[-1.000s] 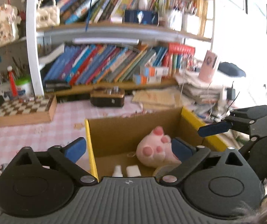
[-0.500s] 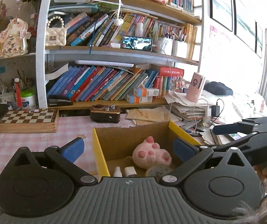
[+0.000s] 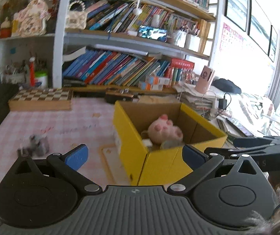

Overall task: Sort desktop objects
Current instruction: 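Open both grippers to drop the card and tape roll, then lift out, then reach the left gripper to the black binder clip while the right gripper reaches the grey toy car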

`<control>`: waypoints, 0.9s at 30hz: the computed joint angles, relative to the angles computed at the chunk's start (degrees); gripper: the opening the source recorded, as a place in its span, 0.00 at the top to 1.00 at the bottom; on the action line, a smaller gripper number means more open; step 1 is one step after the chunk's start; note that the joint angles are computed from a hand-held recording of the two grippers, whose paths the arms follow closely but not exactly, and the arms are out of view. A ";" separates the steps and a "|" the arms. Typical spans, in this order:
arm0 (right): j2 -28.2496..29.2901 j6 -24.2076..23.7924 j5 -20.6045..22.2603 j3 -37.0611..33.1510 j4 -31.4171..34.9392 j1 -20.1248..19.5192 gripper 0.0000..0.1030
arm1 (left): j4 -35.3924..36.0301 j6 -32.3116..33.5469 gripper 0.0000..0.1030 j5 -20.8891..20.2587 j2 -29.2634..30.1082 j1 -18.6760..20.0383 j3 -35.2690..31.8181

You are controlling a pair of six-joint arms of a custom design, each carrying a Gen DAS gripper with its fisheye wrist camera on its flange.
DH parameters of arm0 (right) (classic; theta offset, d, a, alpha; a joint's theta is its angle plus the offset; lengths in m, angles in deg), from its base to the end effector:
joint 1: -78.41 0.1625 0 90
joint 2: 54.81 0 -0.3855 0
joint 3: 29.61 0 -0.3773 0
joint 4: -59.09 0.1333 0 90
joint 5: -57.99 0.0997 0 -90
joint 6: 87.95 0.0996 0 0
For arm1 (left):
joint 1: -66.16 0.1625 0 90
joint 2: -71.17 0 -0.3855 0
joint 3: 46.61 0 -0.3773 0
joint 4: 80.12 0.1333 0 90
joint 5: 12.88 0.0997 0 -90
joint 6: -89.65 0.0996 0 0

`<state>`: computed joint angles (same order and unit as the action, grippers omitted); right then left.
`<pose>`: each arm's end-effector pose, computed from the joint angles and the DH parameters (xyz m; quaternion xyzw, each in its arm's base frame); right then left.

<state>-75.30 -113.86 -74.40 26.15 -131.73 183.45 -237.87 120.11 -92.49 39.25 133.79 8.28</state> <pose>0.2656 -0.7336 0.1399 0.0909 -0.8029 0.4737 0.3504 -0.1701 -0.8107 0.2198 0.3788 0.8400 -0.3725 0.1103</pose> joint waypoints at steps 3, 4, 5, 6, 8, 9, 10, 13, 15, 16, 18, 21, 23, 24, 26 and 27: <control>0.51 3.94 -1.06 1.21 2.02 0.77 0.07 | 0.29 -0.87 0.00 0.91 -2.25 0.77 2.93; 0.68 4.91 -1.16 1.55 2.52 0.99 0.07 | 0.47 -0.89 0.00 1.21 -2.87 0.98 3.64; 0.86 5.88 -1.34 1.82 3.23 1.26 0.07 | 0.44 -0.70 0.00 1.53 -3.57 1.21 4.56; 1.07 6.53 -1.47 2.04 3.66 1.51 0.07 | 0.35 -0.50 0.00 1.92 -4.21 1.41 5.39; 1.59 7.48 -1.52 2.35 4.26 2.05 0.07 | 0.53 -0.29 0.00 2.33 -5.31 1.89 6.48; 1.97 7.75 -1.56 1.96 4.69 2.28 0.07 | 0.61 -0.31 0.00 2.54 -5.84 2.15 6.94; 2.43 7.90 -1.65 1.61 4.88 2.57 0.07 | 0.65 -0.37 0.00 2.79 -6.33 2.40 7.34; 3.66 7.86 -1.64 0.80 4.79 3.37 0.07 | 0.87 -0.66 0.00 3.28 -7.56 3.05 8.25; 4.33 8.49 -1.55 0.27 6.08 3.81 0.07 | 1.01 -0.77 0.00 3.33 -8.43 3.40 9.05; 4.56 9.09 -1.52 0.09 7.07 3.98 0.07 | 1.03 -0.71 0.00 3.30 -8.90 3.60 9.50; 5.33 10.17 -1.61 -0.88 9.00 4.30 0.07 | 1.03 -0.31 0.00 3.25 -9.82 3.96 10.30; 6.54 10.92 -1.61 -2.18 10.50 4.86 0.07 | 0.68 0.22 0.00 3.32 -11.22 4.48 11.55; 7.44 11.06 -1.47 -3.12 11.14 5.26 0.07 | 0.40 0.29 0.00 3.50 -12.11 4.86 12.37; 7.89 11.01 -1.31 -3.56 11.39 5.46 0.07 | 0.40 0.28 0.00 3.54 -12.50 5.09 12.56; 8.68 10.91 -1.04 -4.35 11.93 5.84 0.07 | 0.15 0.22 0.00 3.82 -13.35 5.49 13.23; 9.34 10.93 -0.98 -5.19 12.50 6.13 0.07 | 0.14 0.18 0.00 3.85 -13.72 5.73 13.46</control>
